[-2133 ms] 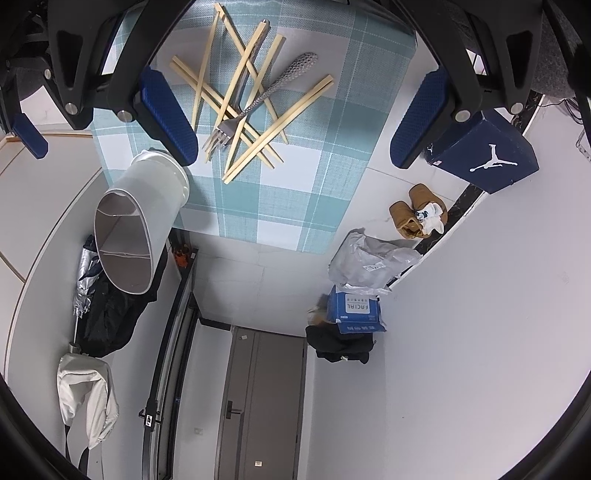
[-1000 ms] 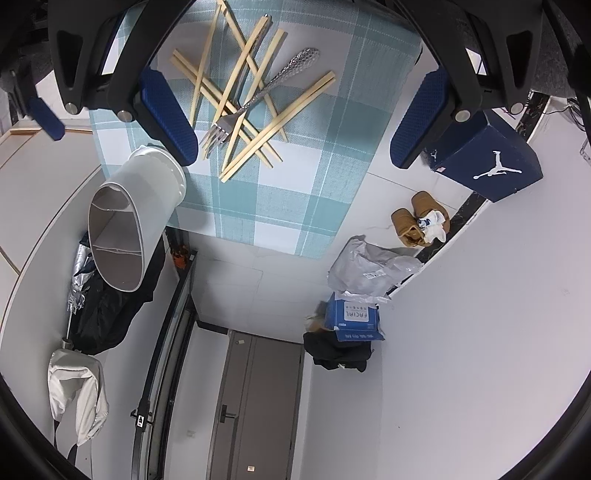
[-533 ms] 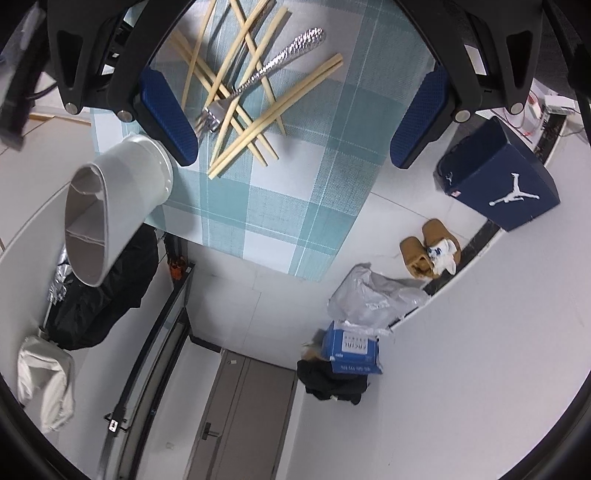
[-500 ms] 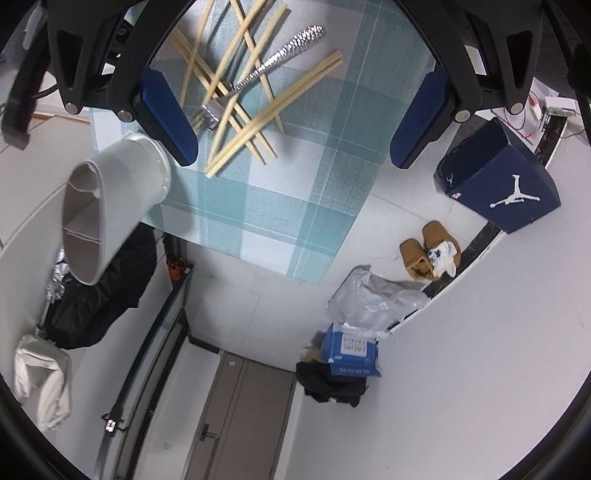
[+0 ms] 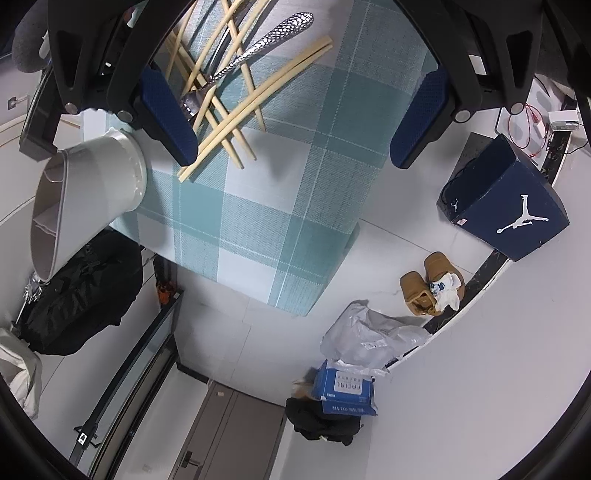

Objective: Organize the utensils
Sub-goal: 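Lower the right tool onto a wooden chopstick and close it, then close the left tool on the silver fork while the right tool holds its chopstick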

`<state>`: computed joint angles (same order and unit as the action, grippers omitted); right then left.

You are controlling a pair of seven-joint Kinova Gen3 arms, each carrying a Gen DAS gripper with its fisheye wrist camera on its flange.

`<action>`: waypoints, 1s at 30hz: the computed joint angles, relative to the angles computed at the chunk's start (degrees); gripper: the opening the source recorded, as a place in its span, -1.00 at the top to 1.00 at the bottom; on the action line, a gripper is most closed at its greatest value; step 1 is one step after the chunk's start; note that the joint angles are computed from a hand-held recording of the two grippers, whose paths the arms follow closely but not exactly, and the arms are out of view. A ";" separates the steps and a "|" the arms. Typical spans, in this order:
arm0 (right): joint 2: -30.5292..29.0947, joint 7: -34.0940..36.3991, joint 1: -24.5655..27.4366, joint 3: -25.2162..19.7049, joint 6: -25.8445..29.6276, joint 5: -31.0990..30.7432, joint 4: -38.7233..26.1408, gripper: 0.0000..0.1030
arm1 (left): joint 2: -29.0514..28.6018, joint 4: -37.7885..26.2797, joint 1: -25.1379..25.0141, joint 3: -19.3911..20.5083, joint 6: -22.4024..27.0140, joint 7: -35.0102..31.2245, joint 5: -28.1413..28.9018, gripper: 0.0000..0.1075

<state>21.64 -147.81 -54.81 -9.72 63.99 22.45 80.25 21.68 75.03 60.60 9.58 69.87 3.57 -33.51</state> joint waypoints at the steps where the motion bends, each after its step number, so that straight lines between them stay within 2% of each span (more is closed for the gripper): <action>1: 0.67 0.25 -0.58 0.18 0.80 1.03 -0.71 0.27 | 0.12 -0.17 -0.16 0.16 0.26 -0.63 0.29 -0.90; 2: 1.15 0.47 -1.04 0.29 1.61 1.59 -1.31 0.30 | 0.10 -0.05 -0.44 0.21 0.11 -1.25 0.51 -0.90; 5: 1.61 0.74 -2.02 0.67 2.73 3.11 -1.82 0.60 | -0.30 0.78 -0.74 0.41 -0.95 -3.10 0.49 -0.90; 6: 1.52 0.71 -1.92 0.67 2.45 3.03 -1.69 0.77 | -0.37 0.97 -0.82 0.51 -1.27 -3.76 0.47 -0.90; 9: 0.42 -0.01 -1.14 0.62 0.80 2.35 -0.25 0.90 | -0.83 1.92 -1.44 1.04 -3.44 -6.20 1.23 -0.90; 13: -2.56 -1.30 0.37 -0.21 -3.28 0.76 3.25 0.90 | -0.72 1.80 -1.42 1.48 -5.04 -9.54 1.62 -0.89; 18: -7.65 -4.63 1.69 -1.39 -8.54 0.64 8.26 0.90 | 1.22 -1.03 -1.31 2.34 -5.75 -18.44 3.26 -0.81; 23: -14.55 -8.70 5.03 -3.20 -15.14 -0.06 14.89 0.90 | 4.36 -6.02 -0.09 1.92 -2.96 -27.96 4.97 -0.80; 25: -17.78 -10.14 7.11 -4.15 -18.48 -0.86 17.86 0.90 | 4.77 -6.57 -0.34 1.52 -3.53 -30.32 6.75 -0.79; 28: -21.88 -12.68 9.84 -5.68 -22.41 -0.87 21.41 0.90 | 6.16 -8.65 -0.87 1.39 -3.52 -34.43 8.60 -0.67; 30: -23.76 -13.93 11.36 -7.01 -23.09 -0.25 22.61 0.90 | 6.97 -9.82 -0.75 0.72 -3.52 -36.91 9.60 -0.54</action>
